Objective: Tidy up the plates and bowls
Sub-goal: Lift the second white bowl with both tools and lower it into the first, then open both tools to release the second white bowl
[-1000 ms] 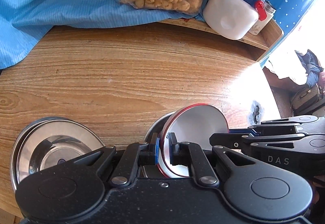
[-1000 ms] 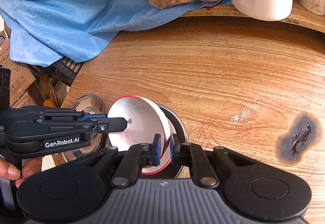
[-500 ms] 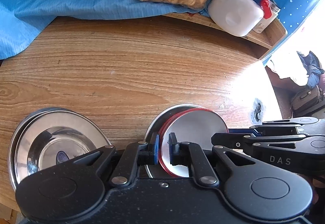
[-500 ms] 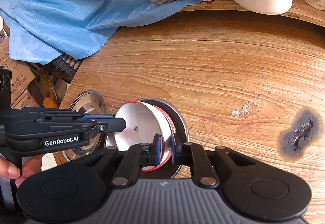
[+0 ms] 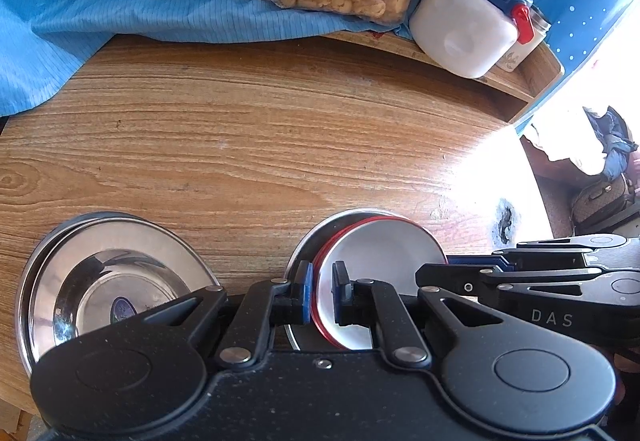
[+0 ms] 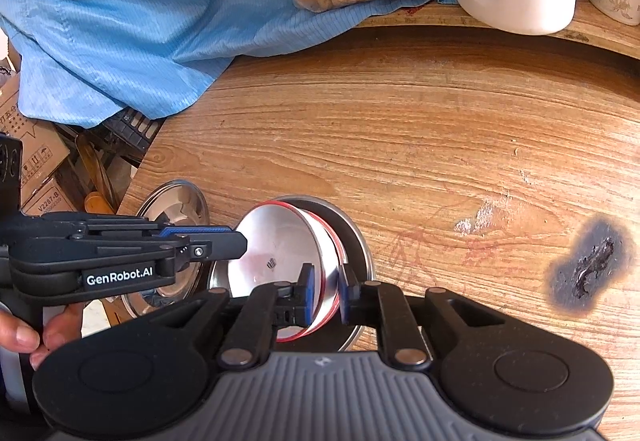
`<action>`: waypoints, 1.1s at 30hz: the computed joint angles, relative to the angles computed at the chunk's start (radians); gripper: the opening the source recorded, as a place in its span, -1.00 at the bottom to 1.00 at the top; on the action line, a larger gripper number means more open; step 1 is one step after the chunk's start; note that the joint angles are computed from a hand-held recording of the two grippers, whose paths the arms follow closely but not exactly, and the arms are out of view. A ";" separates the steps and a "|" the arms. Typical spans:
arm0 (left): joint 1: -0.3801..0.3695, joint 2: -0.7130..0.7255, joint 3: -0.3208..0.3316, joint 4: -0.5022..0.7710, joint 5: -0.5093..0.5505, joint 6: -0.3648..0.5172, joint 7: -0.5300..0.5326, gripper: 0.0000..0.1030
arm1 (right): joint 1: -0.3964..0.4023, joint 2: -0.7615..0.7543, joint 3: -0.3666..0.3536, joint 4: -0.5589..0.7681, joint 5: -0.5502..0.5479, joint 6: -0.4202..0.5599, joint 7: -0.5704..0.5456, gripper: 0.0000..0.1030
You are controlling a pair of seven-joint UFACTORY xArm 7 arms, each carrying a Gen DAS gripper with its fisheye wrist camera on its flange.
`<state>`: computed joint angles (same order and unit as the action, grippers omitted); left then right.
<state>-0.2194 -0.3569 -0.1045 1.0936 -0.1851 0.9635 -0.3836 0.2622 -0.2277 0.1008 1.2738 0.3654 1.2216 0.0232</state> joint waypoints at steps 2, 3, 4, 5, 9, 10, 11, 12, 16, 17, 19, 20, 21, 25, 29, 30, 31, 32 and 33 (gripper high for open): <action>0.000 -0.007 0.001 -0.006 -0.001 -0.007 -0.001 -0.82 | 0.001 -0.003 0.001 -0.002 -0.003 -0.004 -0.002 -0.70; 0.000 -0.009 0.001 -0.008 -0.002 -0.009 -0.002 -0.82 | 0.001 -0.005 0.002 -0.003 -0.006 -0.007 -0.002 -0.70; 0.000 -0.010 0.002 -0.009 -0.004 -0.011 -0.002 -0.81 | 0.002 -0.006 0.003 -0.003 -0.008 -0.011 -0.003 -0.70; -0.001 -0.013 0.003 -0.012 -0.007 -0.012 -0.001 -0.79 | 0.002 -0.008 0.004 -0.004 -0.010 -0.015 -0.003 -0.70; 0.002 -0.018 0.003 -0.019 -0.010 -0.021 -0.011 -0.74 | 0.004 -0.019 0.004 -0.013 -0.011 -0.028 -0.002 -0.69; 0.003 -0.020 0.004 -0.020 -0.010 -0.023 -0.013 -0.72 | 0.004 -0.021 0.003 -0.015 -0.011 -0.032 -0.001 -0.69; 0.005 -0.021 0.004 -0.021 -0.008 -0.025 -0.017 -0.72 | 0.004 -0.022 0.004 -0.016 -0.013 -0.036 0.002 -0.68; 0.006 -0.023 0.004 -0.021 -0.006 -0.027 -0.021 -0.72 | 0.005 -0.023 0.004 -0.017 -0.015 -0.038 0.004 -0.68; 0.014 -0.031 0.004 -0.025 0.006 -0.028 -0.038 -0.66 | 0.004 -0.025 0.003 -0.020 -0.019 -0.047 0.008 -0.68; 0.016 -0.032 0.003 -0.025 0.009 -0.028 -0.042 -0.65 | 0.005 -0.025 0.003 -0.020 -0.020 -0.050 0.010 -0.68; 0.022 -0.036 0.003 -0.026 0.019 -0.027 -0.051 -0.64 | 0.005 -0.027 0.004 -0.022 -0.023 -0.056 0.011 -0.68; 0.026 -0.038 0.002 -0.027 0.027 -0.026 -0.058 -0.62 | 0.006 -0.028 0.005 -0.023 -0.024 -0.060 0.011 -0.68; 0.029 -0.040 0.001 -0.027 0.033 -0.024 -0.063 -0.59 | 0.006 -0.028 0.005 -0.023 -0.027 -0.063 0.011 -0.68; 0.048 -0.046 -0.006 -0.024 0.078 -0.007 -0.091 0.33 | 0.004 -0.032 0.010 -0.022 -0.052 -0.080 0.023 -0.39; 0.080 -0.051 -0.028 -0.017 0.176 0.013 -0.132 0.80 | -0.005 -0.035 0.016 -0.020 -0.101 -0.088 0.054 0.25; 0.084 -0.043 -0.029 -0.007 0.196 0.031 -0.130 0.85 | -0.007 -0.035 0.015 -0.019 -0.109 -0.087 0.059 0.37; 0.088 -0.036 -0.032 0.002 0.215 0.047 -0.132 0.95 | -0.009 -0.035 0.015 -0.019 -0.118 -0.085 0.066 0.42; 0.093 -0.034 -0.035 0.006 0.237 0.058 -0.135 0.96 | -0.011 -0.035 0.015 -0.018 -0.128 -0.081 0.072 0.51; 0.095 -0.033 -0.036 0.007 0.254 0.064 -0.134 0.96 | -0.013 -0.036 0.016 -0.018 -0.138 -0.078 0.077 0.61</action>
